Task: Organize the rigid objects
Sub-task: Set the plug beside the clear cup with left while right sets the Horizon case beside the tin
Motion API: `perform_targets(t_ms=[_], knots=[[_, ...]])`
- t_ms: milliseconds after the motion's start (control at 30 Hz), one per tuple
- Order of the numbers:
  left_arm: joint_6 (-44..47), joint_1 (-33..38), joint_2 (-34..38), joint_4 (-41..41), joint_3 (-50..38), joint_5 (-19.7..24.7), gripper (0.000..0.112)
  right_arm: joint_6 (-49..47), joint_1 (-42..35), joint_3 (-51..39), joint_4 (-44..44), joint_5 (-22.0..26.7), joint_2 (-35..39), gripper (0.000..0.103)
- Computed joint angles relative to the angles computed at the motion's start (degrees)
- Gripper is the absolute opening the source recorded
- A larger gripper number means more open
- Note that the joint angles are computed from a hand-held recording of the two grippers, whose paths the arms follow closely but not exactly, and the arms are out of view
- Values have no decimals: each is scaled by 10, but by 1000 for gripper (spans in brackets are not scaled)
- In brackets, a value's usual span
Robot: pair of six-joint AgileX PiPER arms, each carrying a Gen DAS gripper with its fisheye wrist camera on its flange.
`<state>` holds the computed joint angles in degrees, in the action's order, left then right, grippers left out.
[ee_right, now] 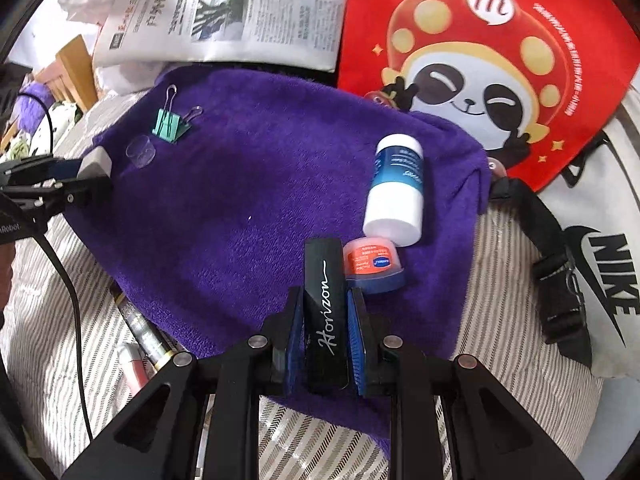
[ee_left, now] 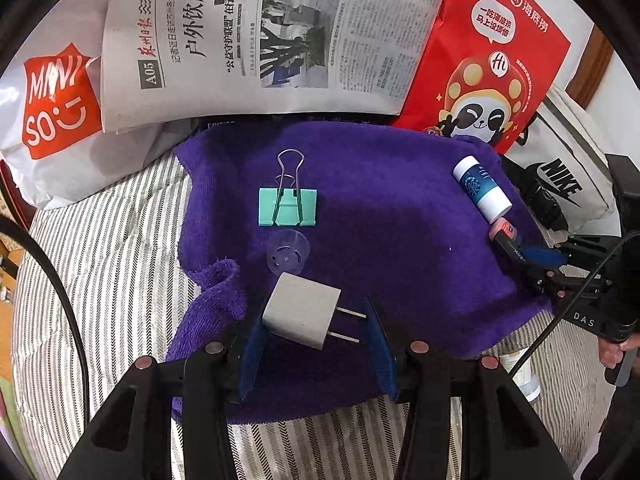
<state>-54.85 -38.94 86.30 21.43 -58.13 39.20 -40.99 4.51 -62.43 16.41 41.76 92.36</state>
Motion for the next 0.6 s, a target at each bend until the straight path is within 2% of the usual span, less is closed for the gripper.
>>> perform_targets(t_ms=[267, 600], knots=[[5, 5, 0, -4, 12, -5, 45, -1, 13, -5, -3, -8, 25, 22], [29, 15, 38, -10, -16, 2, 45, -53, -23, 1, 55, -6, 29, 22]])
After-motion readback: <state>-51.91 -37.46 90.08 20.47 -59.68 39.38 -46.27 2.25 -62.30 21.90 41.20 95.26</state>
